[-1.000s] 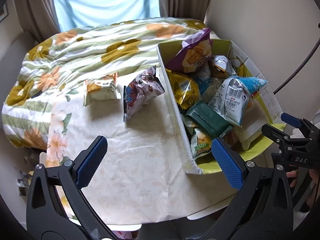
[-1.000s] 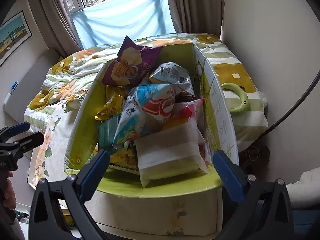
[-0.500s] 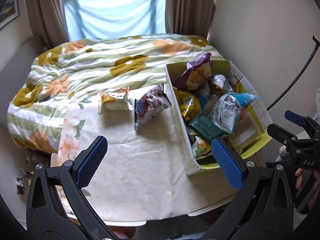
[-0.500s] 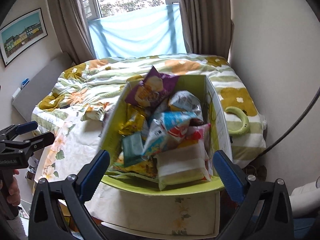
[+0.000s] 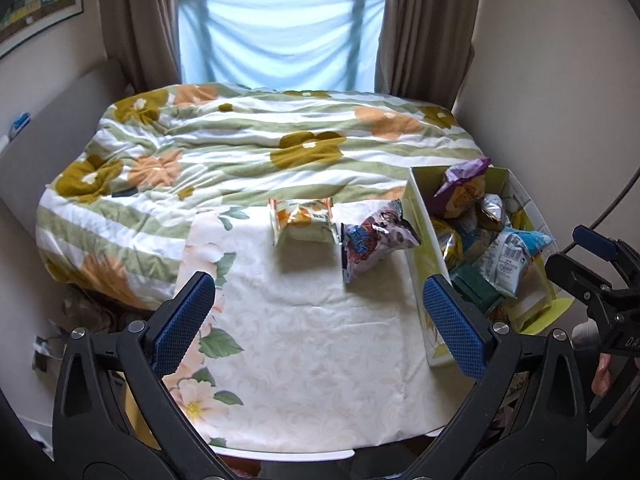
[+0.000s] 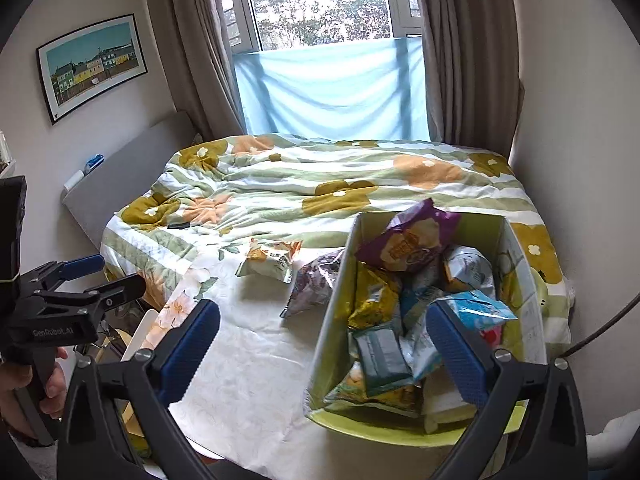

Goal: Organize snacks
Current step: 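Move both tools back toward the last two bags on the tray, then grasp the orange cake bag with the left gripper while the right grasps the chocolate cookie bag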

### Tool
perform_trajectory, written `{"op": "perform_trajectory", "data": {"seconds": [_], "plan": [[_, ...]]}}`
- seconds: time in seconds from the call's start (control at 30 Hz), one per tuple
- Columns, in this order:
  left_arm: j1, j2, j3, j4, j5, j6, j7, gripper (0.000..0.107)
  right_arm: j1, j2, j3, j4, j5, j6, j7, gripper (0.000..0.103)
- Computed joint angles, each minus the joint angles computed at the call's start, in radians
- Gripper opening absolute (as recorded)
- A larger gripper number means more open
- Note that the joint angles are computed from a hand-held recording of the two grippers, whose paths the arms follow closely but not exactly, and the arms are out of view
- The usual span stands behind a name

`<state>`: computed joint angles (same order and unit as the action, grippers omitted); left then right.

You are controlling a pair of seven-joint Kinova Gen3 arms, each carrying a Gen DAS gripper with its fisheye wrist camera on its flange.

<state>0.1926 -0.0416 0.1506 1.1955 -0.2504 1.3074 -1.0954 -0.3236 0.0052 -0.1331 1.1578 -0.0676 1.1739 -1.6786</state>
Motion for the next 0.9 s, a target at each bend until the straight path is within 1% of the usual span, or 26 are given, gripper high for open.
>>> {"op": "perform_trajectory", "data": {"seconds": [0.03, 0.07, 0.2, 0.3, 0.4, 0.43, 0.47, 0.5, 0.53, 0.57, 0.67, 0.77, 0.83, 0.9], "plan": [[-0.033, 0.0, -0.007, 0.003, 0.033, -0.013, -0.041, 0.103, -0.012, 0.012, -0.011, -0.008, 0.016, -0.001, -0.018, 0.103], [-0.079, 0.005, 0.005, -0.001, 0.061, -0.017, -0.081, 0.103, -0.03, 0.029, -0.023, -0.02, 0.039, 0.0, -0.044, 0.103], [-0.265, 0.052, 0.077, -0.027, 0.14, -0.037, -0.244, 0.103, -0.103, 0.108, -0.038, -0.07, 0.104, 0.006, -0.159, 0.103], [-0.404, 0.116, 0.165, -0.069, 0.178, -0.034, -0.366, 0.103, -0.167, 0.178, -0.028, -0.12, 0.157, 0.028, -0.258, 0.103], [-0.543, 0.193, 0.288, -0.111, 0.202, -0.034, -0.488, 0.103, -0.227, 0.243, -0.003, -0.167, 0.208, 0.049, -0.37, 0.103], [-0.582, 0.222, 0.33, -0.125, 0.204, -0.035, -0.529, 0.103, -0.242, 0.259, 0.006, -0.179, 0.22, 0.056, -0.401, 0.103], [-0.603, 0.25, 0.355, -0.138, 0.205, -0.038, -0.569, 0.103, -0.258, 0.279, 0.015, -0.193, 0.234, 0.065, -0.437, 0.103], [-0.605, 0.281, 0.361, -0.158, 0.204, -0.034, -0.61, 0.103, -0.276, 0.302, 0.03, -0.21, 0.249, 0.078, -0.478, 0.103], [-0.593, 0.311, 0.35, -0.182, 0.208, -0.027, -0.651, 0.103, -0.288, 0.319, 0.038, -0.222, 0.263, 0.089, -0.513, 0.103], [-0.589, 0.344, 0.352, -0.206, 0.207, -0.02, -0.691, 0.103, -0.305, 0.339, 0.058, -0.233, 0.272, 0.099, -0.553, 0.103], [-0.547, 0.439, 0.321, -0.287, 0.218, 0.012, -0.813, 0.103, -0.326, 0.383, 0.078, -0.254, 0.296, 0.122, -0.67, 0.103], [-0.505, 0.527, 0.311, -0.363, 0.208, 0.037, -0.935, 0.103, -0.347, 0.425, 0.1, -0.273, 0.32, 0.14, -0.769, 0.103], [-0.485, 0.573, 0.326, -0.39, 0.177, 0.034, -1.017, 0.103, -0.36, 0.453, 0.113, -0.29, 0.34, 0.151, -0.82, 0.103], [-0.471, 0.611, 0.344, -0.407, 0.156, 0.034, -1.098, 0.103, -0.369, 0.473, 0.124, -0.288, 0.355, 0.137, -0.875, 0.103]]}}
